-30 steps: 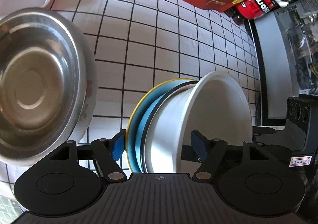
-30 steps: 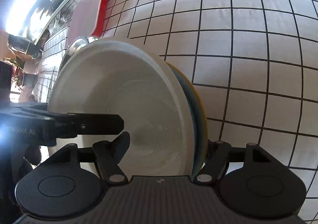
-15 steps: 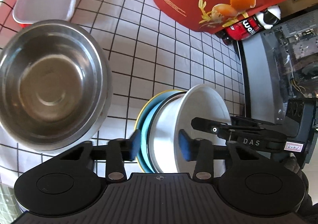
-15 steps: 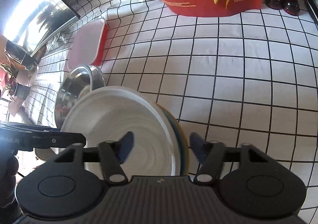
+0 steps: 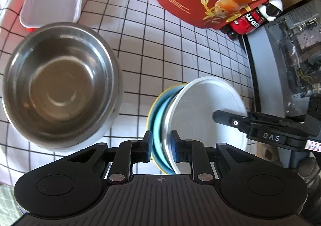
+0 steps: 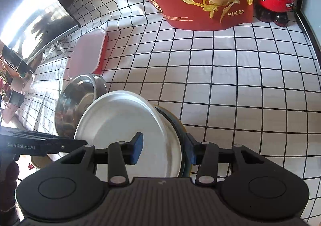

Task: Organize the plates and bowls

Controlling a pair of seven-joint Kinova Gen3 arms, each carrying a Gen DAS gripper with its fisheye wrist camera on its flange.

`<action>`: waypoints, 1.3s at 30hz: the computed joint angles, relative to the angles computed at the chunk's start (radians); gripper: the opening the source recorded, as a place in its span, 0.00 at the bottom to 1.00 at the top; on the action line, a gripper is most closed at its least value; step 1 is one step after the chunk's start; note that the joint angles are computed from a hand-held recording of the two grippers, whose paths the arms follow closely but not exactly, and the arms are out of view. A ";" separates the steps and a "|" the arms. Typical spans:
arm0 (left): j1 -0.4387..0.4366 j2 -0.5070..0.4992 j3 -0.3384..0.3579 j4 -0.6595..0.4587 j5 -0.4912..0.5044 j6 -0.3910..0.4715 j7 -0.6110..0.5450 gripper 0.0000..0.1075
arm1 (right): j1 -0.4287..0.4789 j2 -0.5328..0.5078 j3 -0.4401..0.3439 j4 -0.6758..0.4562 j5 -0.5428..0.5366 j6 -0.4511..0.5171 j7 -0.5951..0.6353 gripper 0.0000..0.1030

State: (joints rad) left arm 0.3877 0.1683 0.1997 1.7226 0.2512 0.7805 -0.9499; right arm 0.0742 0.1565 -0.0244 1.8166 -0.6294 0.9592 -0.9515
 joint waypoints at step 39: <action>0.030 0.122 0.008 -0.070 -0.050 0.008 0.032 0.45 | 0.055 0.124 -0.021 -0.008 -0.023 0.067 0.022 0.52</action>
